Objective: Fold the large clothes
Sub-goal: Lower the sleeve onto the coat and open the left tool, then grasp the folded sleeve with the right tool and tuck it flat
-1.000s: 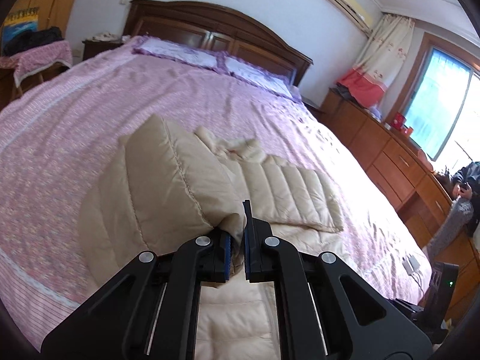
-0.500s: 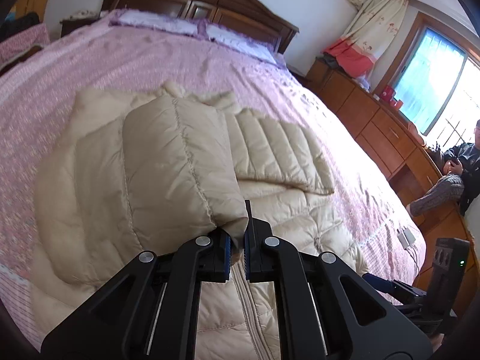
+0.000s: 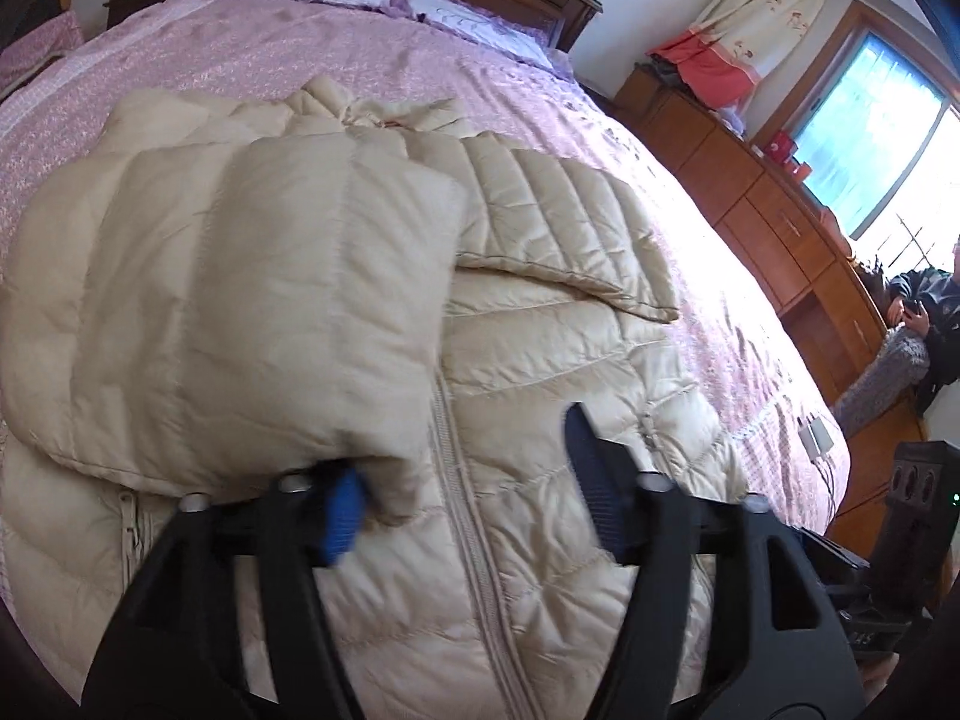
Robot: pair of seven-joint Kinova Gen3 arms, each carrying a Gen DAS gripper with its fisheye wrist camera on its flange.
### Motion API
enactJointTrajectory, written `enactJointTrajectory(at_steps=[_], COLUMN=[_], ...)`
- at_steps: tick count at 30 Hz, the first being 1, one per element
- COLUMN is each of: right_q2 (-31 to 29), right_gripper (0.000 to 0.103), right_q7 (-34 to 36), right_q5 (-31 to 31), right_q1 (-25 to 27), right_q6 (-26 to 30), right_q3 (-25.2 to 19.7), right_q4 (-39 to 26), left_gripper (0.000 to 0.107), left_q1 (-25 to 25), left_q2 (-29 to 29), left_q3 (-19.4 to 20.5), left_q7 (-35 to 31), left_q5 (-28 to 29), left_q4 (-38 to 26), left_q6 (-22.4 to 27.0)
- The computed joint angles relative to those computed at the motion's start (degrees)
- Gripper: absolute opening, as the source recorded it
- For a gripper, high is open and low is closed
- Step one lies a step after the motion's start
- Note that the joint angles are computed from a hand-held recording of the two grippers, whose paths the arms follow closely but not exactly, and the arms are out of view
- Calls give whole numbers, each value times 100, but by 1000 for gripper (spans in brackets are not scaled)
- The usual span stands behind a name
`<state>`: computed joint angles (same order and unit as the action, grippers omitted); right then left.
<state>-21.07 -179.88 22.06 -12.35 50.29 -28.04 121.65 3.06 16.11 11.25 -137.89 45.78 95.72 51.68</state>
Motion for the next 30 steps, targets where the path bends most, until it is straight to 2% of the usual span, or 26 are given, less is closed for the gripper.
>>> enactJointTrajectory(at_steps=[5,9,16,24,30], right_q2=[-65,-63,173,646,1003], right_gripper=[84,84,84,84,84], right_q7=[7,55,238,396,814], right_q5=[-2,-22,43,324,235], right_q1=[8,13,-50,-363,-675], right_q6=[87,101,-2,73,-259], right_q3=[-2,10,71,232,715], right_q4=[-25,-59,-243,-718,-1061], left_gripper=[66,70,72,72,72], left_q1=[61,134,-28,-318,-532], left_q2=[-148,-362,-552,-649,-657], left_q3=[-122,-258,-477,-609,-680], left_q7=[515,813,1128,1076,1032], left_q5=[-398,-918,-1407,-1491,-1398], left_q4=[-164,-147,-92,69,109], left_q6=[368,325,313,77,56])
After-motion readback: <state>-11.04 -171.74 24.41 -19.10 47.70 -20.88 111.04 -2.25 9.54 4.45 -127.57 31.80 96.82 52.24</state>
